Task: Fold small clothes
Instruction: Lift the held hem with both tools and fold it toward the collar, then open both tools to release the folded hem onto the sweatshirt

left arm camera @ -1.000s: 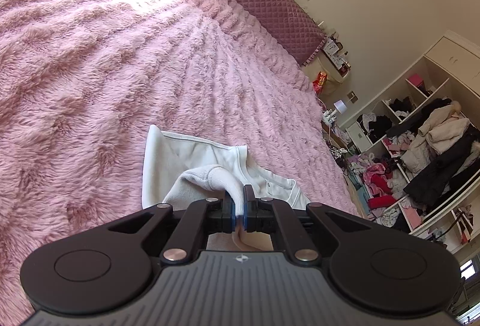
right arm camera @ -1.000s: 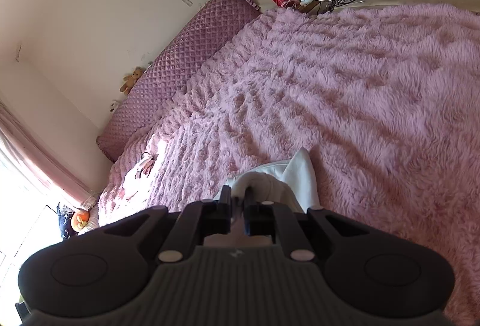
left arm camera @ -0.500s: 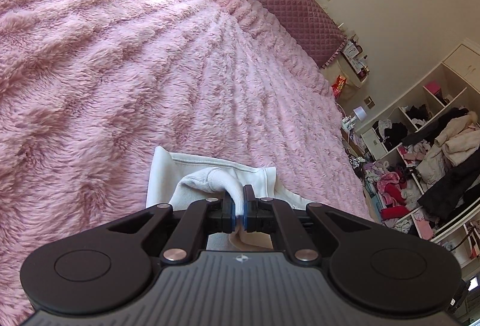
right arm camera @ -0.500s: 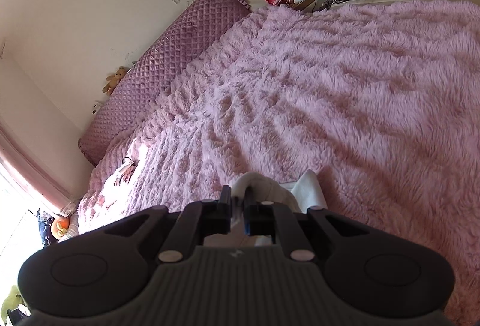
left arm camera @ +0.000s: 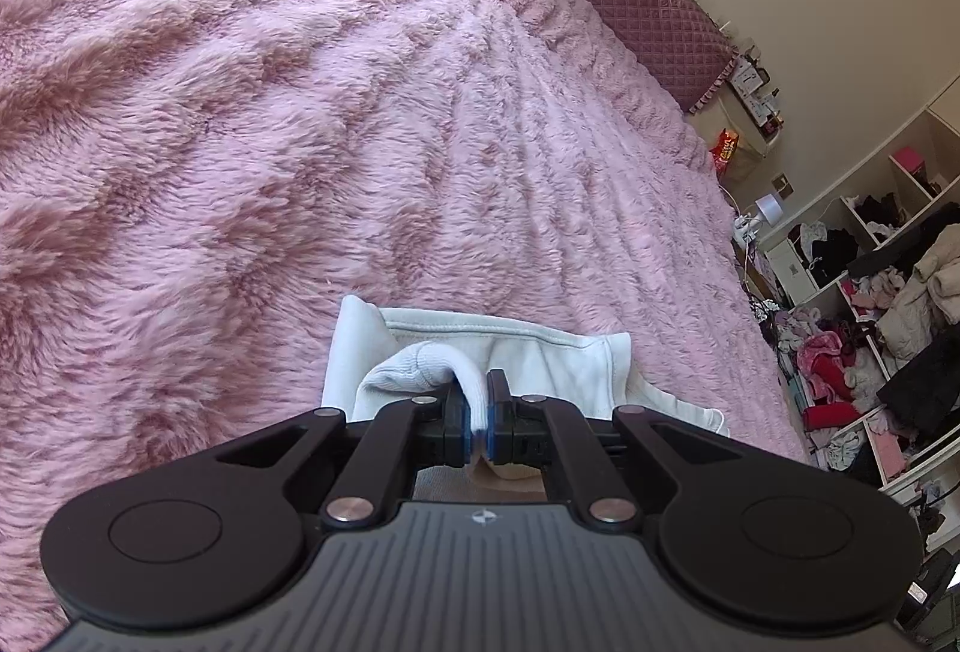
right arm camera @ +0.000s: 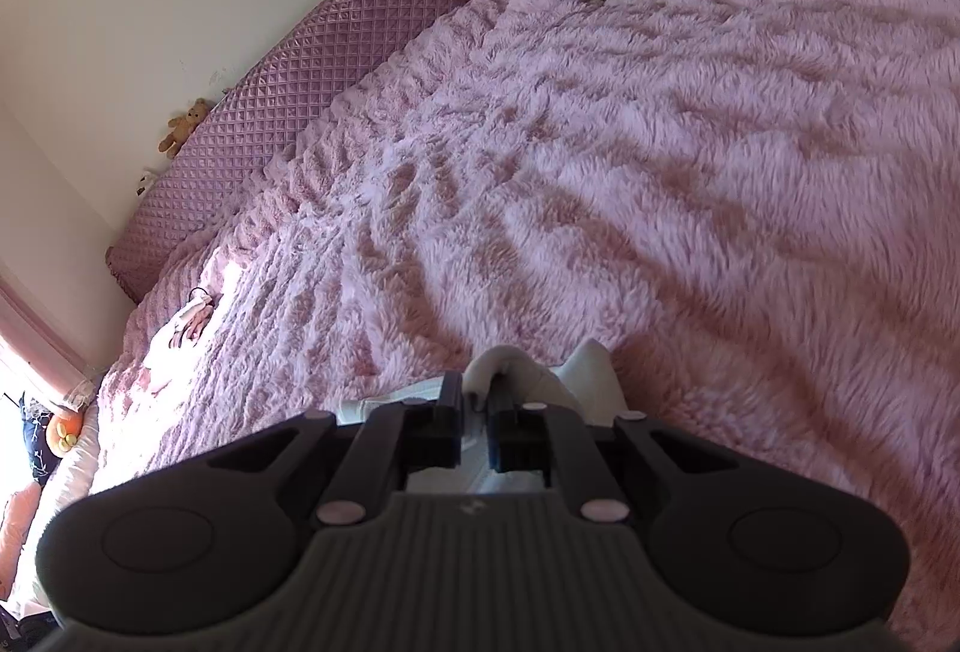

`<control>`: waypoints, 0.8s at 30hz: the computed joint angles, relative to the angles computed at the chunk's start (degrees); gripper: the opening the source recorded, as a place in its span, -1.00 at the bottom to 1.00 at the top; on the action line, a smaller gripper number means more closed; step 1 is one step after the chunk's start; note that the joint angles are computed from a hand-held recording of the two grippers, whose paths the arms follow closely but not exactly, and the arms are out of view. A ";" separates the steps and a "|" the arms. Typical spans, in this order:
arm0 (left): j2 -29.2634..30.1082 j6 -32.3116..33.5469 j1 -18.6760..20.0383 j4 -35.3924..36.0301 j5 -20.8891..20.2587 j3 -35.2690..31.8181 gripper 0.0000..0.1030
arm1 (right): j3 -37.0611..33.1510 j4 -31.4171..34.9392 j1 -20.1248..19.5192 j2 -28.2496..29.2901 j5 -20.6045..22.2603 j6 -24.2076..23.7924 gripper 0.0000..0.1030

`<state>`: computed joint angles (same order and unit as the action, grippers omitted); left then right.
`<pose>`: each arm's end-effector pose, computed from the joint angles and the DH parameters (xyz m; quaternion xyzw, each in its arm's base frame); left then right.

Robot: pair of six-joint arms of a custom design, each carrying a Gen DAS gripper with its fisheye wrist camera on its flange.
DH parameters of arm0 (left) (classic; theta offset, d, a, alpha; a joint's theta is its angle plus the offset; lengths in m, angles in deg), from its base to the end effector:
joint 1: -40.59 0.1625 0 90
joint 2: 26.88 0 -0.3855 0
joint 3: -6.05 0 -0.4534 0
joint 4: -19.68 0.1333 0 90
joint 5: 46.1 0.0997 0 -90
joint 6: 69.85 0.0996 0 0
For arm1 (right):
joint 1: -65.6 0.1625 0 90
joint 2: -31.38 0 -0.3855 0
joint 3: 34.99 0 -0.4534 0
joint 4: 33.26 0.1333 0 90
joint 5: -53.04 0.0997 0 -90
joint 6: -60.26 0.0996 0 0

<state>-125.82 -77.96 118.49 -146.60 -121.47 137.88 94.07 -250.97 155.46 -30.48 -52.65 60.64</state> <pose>0.0586 -0.4825 0.2956 -0.0150 0.9227 -0.3817 0.0521 0.1052 -0.4903 0.1240 -0.0727 -0.8554 0.4994 0.1169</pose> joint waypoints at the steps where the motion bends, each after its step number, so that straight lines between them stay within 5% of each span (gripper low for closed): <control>1: 0.67 0.00 0.16 -0.28 0.33 -0.18 -0.91 | -0.44 -0.04 -0.06 0.54 -0.22 -0.03 -0.96; 10: 1.90 -3.35 1.56 1.47 -0.51 -1.52 -0.73 | -2.35 1.69 -0.97 2.08 -0.55 0.02 -0.93; 14: -2.00 -0.94 0.17 4.31 1.01 -1.30 -0.61 | 0.40 -0.29 -1.96 -1.09 3.23 0.23 -0.41; 17: -6.61 1.55 -1.91 3.96 4.63 0.59 -0.24 | 3.98 0.04 -2.59 -5.90 5.36 -2.45 -0.35; 24: -22.32 5.68 -2.28 17.40 1.56 6.38 -0.24 | 17.91 7.03 -5.34 -22.87 9.15 -10.62 -0.35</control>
